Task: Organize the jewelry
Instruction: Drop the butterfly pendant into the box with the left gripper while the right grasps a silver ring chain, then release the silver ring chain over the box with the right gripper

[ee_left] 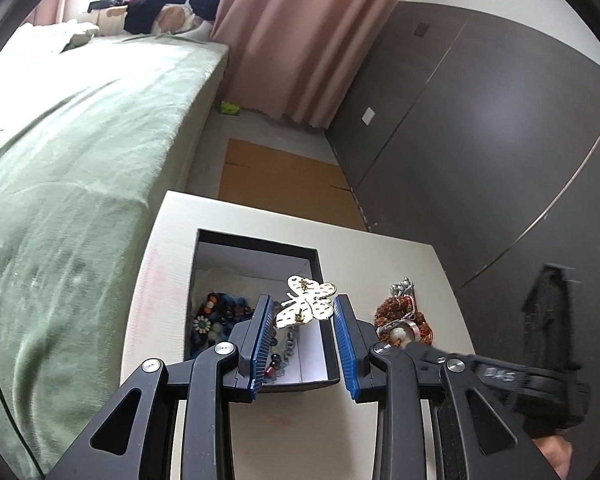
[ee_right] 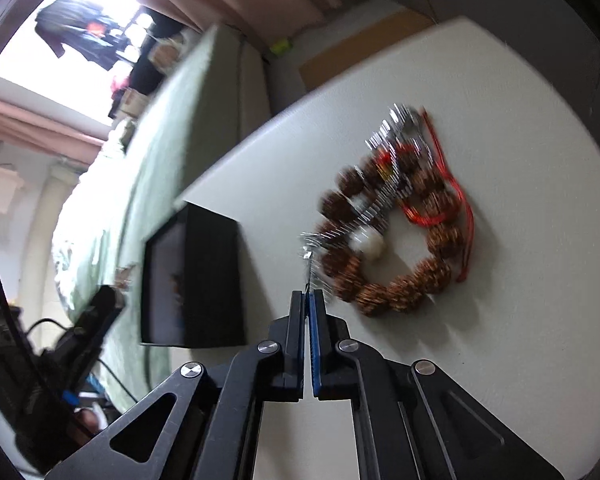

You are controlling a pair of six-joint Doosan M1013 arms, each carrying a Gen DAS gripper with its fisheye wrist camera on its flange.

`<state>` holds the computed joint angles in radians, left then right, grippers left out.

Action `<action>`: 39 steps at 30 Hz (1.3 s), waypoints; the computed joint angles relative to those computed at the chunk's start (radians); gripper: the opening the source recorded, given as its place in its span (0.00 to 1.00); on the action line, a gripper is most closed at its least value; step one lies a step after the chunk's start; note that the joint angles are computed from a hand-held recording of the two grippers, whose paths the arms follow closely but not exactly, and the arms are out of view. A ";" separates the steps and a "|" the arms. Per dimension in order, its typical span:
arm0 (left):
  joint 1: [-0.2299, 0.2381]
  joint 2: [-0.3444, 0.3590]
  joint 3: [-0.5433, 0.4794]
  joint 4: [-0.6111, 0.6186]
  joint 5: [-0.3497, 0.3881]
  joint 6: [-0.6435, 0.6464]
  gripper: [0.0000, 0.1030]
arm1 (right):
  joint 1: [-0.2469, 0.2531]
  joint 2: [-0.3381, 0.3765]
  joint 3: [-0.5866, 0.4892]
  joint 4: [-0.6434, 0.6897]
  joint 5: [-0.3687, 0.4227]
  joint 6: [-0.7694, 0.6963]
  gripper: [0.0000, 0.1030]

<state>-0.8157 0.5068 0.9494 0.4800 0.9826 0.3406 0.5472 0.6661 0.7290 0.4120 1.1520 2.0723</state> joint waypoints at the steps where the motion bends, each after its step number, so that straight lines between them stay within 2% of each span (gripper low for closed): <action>1: -0.001 -0.003 0.004 0.004 -0.001 -0.006 0.31 | 0.001 -0.008 0.007 -0.001 -0.018 -0.008 0.04; 10: -0.005 -0.021 0.026 0.031 -0.009 -0.049 0.31 | 0.003 -0.080 0.080 0.049 -0.151 -0.101 0.04; 19: 0.009 -0.021 0.034 0.001 -0.019 -0.063 0.31 | 0.019 -0.100 0.074 0.087 -0.245 -0.167 0.04; 21: 0.013 -0.012 0.016 -0.006 0.009 -0.063 0.35 | 0.020 -0.096 0.067 0.097 -0.251 -0.176 0.04; 24: 0.017 -0.015 0.020 0.003 0.005 -0.084 0.61 | 0.021 -0.085 0.054 0.111 -0.250 -0.183 0.04; 25: 0.015 -0.019 0.027 0.028 0.003 -0.110 0.65 | 0.020 -0.081 0.051 0.122 -0.249 -0.192 0.04; 35: 0.032 -0.043 0.068 0.053 0.008 -0.191 0.65 | 0.026 -0.037 0.008 0.218 -0.224 -0.263 0.04; 39: 0.034 -0.057 0.089 0.061 0.007 -0.215 0.65 | 0.033 0.004 -0.049 0.280 -0.182 -0.313 0.04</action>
<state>-0.7817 0.4496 1.0382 0.5407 0.9895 0.1256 0.5807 0.6696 0.6795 0.6919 0.9702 1.7596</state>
